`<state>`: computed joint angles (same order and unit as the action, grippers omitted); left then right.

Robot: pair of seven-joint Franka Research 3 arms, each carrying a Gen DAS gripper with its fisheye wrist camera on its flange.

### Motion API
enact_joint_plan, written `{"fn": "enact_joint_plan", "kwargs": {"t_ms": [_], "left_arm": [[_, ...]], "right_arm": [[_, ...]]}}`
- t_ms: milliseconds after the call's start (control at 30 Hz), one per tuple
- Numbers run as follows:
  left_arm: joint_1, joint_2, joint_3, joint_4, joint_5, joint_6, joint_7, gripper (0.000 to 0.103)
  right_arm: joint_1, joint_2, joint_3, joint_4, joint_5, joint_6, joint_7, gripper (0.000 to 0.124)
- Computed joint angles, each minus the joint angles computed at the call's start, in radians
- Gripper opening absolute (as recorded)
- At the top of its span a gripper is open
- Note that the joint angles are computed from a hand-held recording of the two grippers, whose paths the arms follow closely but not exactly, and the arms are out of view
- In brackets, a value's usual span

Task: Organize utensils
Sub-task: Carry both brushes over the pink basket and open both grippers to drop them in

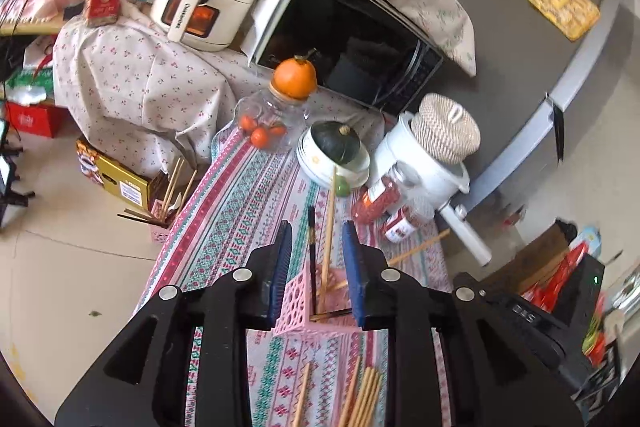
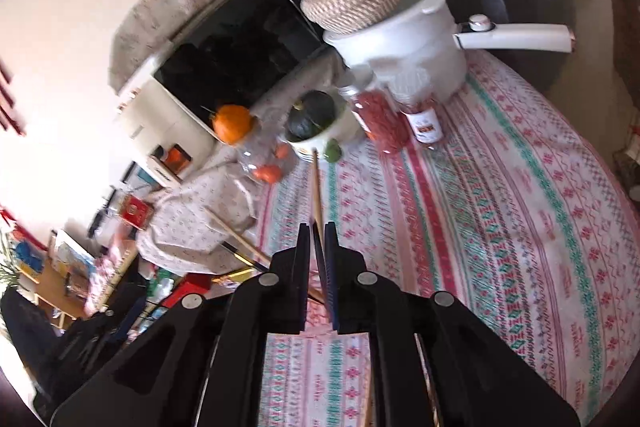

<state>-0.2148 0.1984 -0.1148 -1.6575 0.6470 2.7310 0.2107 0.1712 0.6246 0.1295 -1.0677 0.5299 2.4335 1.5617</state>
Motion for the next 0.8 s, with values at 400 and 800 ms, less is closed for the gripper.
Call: {"fn": "enact_joint_plan", "kwargs": {"t_ms": [400, 800], "left_arm": [[-0.107, 0.053, -0.025, 0.091, 0.147, -0.210, 0.082, 0.036], [-0.141, 0.065, -0.038, 0.064, 0.128, -0.245, 0.092, 0.061]], "right_arm": [[0.032, -0.226, -0.026, -0.361, -0.056, 0.194, -0.165, 0.025], [0.044, -0.338, -0.066, -0.576, -0.115, 0.245, -0.186, 0.052]]}}
